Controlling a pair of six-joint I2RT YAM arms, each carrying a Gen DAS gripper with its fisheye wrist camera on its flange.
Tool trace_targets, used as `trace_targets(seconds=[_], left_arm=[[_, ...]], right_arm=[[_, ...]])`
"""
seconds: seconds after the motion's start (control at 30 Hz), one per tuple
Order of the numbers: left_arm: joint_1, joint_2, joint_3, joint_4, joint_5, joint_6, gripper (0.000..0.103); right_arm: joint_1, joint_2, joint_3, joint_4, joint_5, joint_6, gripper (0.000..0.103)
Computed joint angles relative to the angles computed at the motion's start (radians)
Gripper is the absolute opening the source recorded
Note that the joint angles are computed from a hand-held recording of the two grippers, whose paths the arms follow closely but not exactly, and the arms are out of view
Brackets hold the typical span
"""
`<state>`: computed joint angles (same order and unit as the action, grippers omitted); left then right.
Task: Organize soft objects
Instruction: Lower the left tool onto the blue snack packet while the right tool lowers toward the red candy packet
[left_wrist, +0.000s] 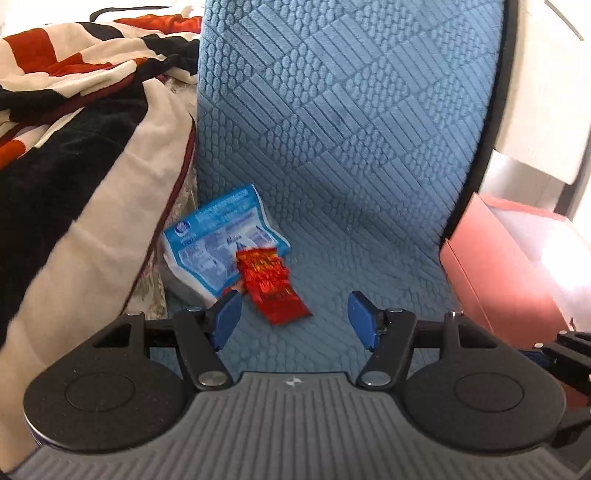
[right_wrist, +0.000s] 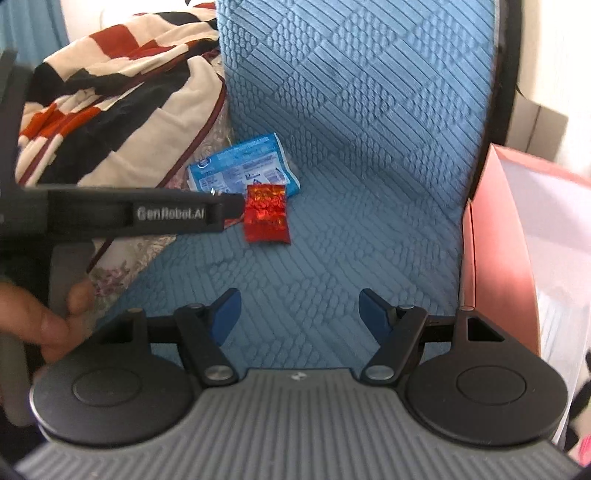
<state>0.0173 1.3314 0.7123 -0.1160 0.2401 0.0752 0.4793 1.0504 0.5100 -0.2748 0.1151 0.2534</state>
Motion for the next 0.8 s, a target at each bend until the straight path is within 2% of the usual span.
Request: trace_targets(seconds=[0.27, 0.5, 0.63, 0.8], left_arm=[[0.027, 0.197, 0.186, -0.030, -0.002, 0.030, 0.069], [0.022, 0.372, 0.361, -0.068, -0.052, 0.072, 0.069], [0.013, 0.433, 0.411, -0.032, -0.048, 0.105, 0.069], [-0.010, 0.507, 0.482, -0.023, -0.124, 0.160, 0.069]], right_arm=[[-0.036, 0.214, 0.072, 0.141, -0.075, -0.078, 0.072], [-0.048, 0.442, 0.162, 0.268, -0.136, -0.116, 0.072], [-0.054, 0.550, 0.200, 0.359, -0.179, -0.113, 0.072], [-0.048, 0.680, 0.271, 0.420, -0.185, -0.105, 0.073]])
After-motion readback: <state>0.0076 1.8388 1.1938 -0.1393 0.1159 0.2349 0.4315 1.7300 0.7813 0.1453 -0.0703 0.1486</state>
